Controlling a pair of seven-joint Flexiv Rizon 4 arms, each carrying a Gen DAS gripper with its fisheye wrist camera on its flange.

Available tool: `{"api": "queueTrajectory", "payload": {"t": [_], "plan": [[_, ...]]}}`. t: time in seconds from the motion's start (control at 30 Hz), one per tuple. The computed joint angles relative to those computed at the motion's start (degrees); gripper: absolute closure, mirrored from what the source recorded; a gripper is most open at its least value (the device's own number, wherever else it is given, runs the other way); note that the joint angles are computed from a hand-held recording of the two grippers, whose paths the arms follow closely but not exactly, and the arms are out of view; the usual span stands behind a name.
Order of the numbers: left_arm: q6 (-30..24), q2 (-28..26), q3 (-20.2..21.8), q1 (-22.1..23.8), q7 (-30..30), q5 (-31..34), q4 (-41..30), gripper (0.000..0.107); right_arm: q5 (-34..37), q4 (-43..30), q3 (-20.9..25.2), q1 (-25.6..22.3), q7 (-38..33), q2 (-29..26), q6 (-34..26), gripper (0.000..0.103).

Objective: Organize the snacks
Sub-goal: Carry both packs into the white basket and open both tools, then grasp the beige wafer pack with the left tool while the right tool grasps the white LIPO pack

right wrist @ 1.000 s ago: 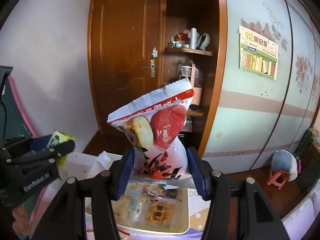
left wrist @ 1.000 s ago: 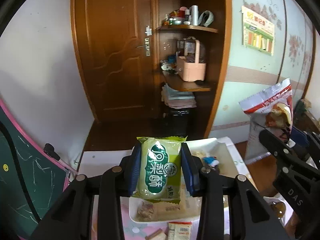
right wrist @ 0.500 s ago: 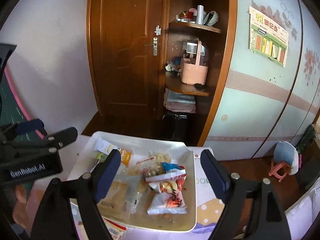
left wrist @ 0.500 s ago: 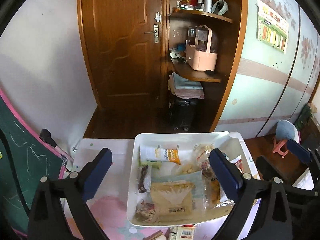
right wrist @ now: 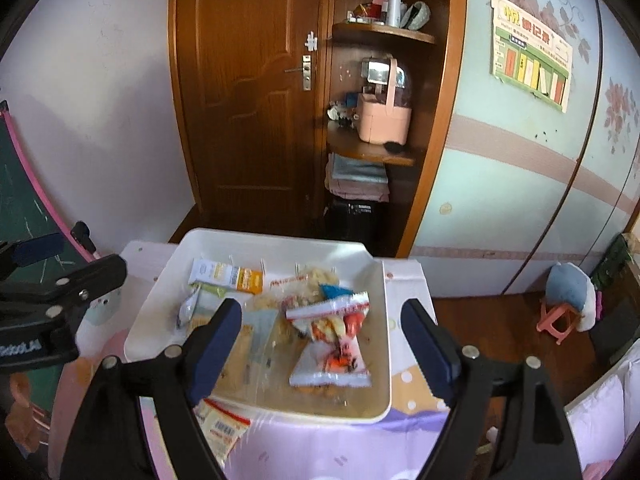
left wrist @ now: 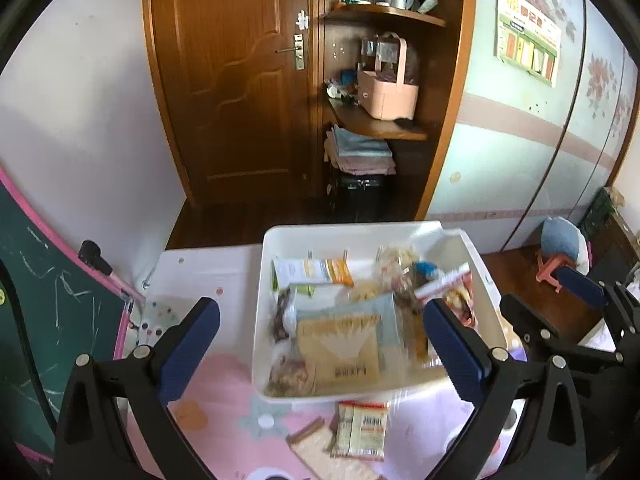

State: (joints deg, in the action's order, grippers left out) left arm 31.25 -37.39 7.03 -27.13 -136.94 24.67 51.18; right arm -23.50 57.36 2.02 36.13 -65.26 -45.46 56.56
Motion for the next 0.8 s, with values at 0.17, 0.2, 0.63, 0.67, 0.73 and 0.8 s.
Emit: {"api": "queueTrajectory", "payload": {"t": [0.17, 0.2, 0.63, 0.67, 0.73, 0.8], "plan": [[1.5, 4.3, -0.6, -1.9, -3.1, 0.7, 8.1, 0.005, 0.5, 9.4, 0.7, -0.6, 1.6, 4.9, 3.7, 0.021], [2.0, 5.1, -0.8, -2.2, -3.9, 0.9, 9.7, 0.005, 0.7, 10.8, 1.0, -1.0, 1.9, 5.6, 4.2, 0.021], [11.0, 9.8, -4.0, -1.9, -19.7, -2.0, 30.5, 0.006, 6.4, 27.2, 6.7, -4.0, 3.1, 10.8, 8.7, 0.021], [12.0, 9.6, -4.4, -1.5, -20.3, -2.8, 31.4, 0.006, 6.4, 28.2, 6.6, -3.9, 3.6, 11.0, 9.2, 0.021], [12.4, 8.5, -4.9, -1.3, -20.9, -4.3, 31.8, 0.006, 6.6, 29.4, 6.6, -4.0, 4.4, 11.2, 9.9, 0.021], [10.9, 7.1, -5.2, -1.6, -20.5, -5.2, 30.7, 0.010, 7.3, 29.3, 7.4, -4.5, 4.4, 10.9, 9.4, 0.021]]}}
